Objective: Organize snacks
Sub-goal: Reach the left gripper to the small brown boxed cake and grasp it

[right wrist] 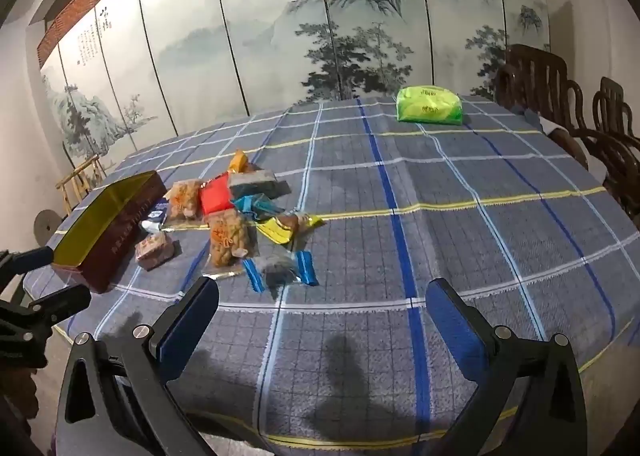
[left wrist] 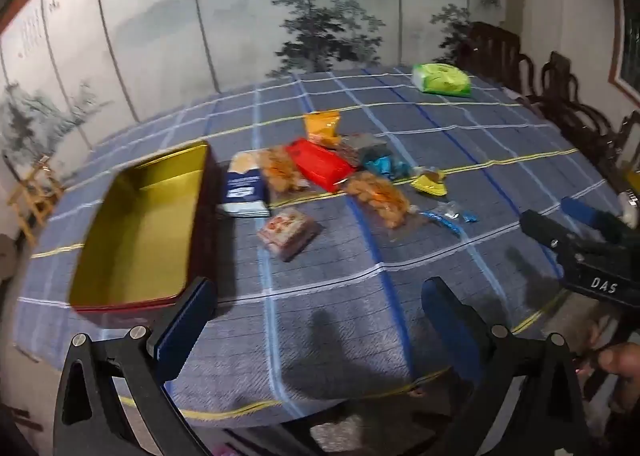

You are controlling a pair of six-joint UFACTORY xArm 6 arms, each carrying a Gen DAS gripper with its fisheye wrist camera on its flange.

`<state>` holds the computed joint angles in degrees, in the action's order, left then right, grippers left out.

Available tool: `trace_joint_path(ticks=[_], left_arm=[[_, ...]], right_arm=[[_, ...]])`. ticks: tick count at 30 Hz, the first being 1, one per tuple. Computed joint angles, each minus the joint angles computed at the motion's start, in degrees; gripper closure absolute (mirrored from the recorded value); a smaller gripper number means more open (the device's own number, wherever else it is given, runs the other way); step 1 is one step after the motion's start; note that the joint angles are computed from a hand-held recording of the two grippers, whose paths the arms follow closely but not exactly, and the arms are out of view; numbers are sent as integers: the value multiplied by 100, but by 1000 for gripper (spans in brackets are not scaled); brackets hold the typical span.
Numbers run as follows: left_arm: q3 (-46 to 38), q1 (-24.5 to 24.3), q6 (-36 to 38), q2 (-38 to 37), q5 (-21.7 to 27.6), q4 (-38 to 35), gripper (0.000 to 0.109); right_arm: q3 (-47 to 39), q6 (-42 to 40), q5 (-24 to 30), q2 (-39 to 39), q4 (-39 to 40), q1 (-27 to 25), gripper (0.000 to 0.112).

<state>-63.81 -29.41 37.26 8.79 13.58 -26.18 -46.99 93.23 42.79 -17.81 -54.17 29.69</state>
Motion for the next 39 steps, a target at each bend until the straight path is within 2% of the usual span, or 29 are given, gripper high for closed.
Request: trace_joint_path(ticks=[1, 4, 6, 8, 11, 13, 16, 20, 24, 29, 33, 37, 39], left_arm=[[-64, -2, 211, 73, -14, -145, 6], [-234, 23, 181, 296, -25, 297, 6], [-348, 110, -424, 382, 187, 1212, 6], [-738, 224, -901, 571, 822, 1823, 6], [-950, 278, -984, 728, 752, 2069, 6], [-1093, 268, -791, 811, 715, 2093, 6], [-1463, 228, 53, 1052, 875, 1791, 6], [-2553, 296, 710, 1683, 2089, 1429, 6], [-3215, 321, 549, 2175, 2321, 1700, 16], [-4229, 410, 451, 2803, 3100, 1664, 20], [-4491, 413, 439, 2990, 3305, 1693, 23], [-4699, 398, 396, 3147, 3466, 1820, 33], [-4817, 406, 377, 3230, 3520, 1838, 34]], right_arm=[[-75, -87, -37, 34, 61, -36, 9], [154, 39, -100, -85, 106, -69, 9], [201, 69, -158, -93, 107, -116, 9], [239, 105, -243, -87, 112, -174, 9], [345, 100, -395, -159, 167, -278, 9], [379, 81, -445, -155, 194, -313, 9], [428, 67, -569, -127, 236, -386, 9], [492, 90, -699, -108, 238, -464, 9], [568, 106, -798, -131, 238, -538, 9], [642, 96, -935, -110, 291, -643, 9], [685, 76, -1043, -83, 350, -719, 9], [692, 55, -1121, -39, 372, -768, 9], [682, 35, -1157, -1, 387, -789, 9]])
